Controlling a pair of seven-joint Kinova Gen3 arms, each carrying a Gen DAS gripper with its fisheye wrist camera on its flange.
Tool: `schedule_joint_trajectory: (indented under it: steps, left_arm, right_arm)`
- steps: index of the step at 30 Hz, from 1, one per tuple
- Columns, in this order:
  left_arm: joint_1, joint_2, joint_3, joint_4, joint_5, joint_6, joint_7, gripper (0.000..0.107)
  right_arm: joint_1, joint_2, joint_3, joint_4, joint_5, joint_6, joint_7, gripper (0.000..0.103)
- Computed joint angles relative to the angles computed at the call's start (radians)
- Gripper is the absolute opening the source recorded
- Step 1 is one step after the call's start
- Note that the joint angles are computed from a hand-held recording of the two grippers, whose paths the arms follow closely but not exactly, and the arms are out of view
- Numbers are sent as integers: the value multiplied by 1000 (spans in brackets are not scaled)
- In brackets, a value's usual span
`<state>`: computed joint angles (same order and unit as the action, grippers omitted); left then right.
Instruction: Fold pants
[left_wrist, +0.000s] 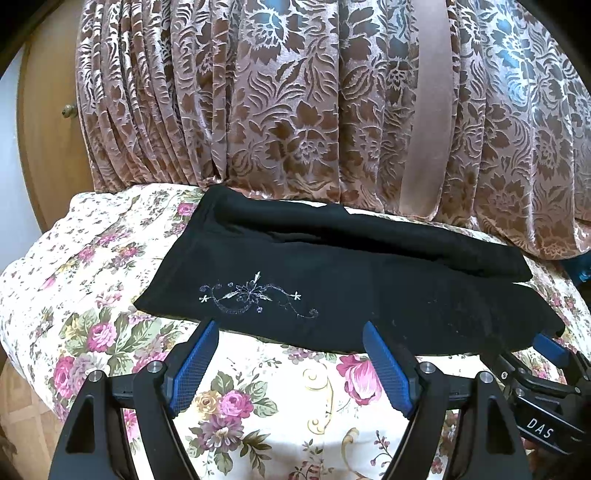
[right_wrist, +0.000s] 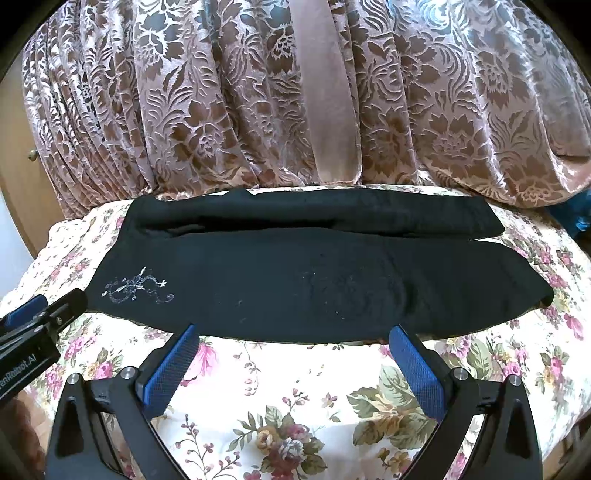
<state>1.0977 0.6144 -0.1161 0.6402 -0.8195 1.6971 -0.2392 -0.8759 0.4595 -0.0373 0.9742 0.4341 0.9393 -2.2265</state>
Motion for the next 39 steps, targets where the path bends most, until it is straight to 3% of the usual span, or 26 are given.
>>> schedule_joint_trajectory:
  steps: [27, 39]
  left_arm:
    - [28, -40, 28, 73, -31, -25, 79, 82]
    - [17, -41, 42, 82, -8, -26, 83, 82]
  right_arm:
    - [-29, -75, -26, 83, 72, 16, -81, 103]
    - [3, -78, -47, 99, 22, -8, -59, 103]
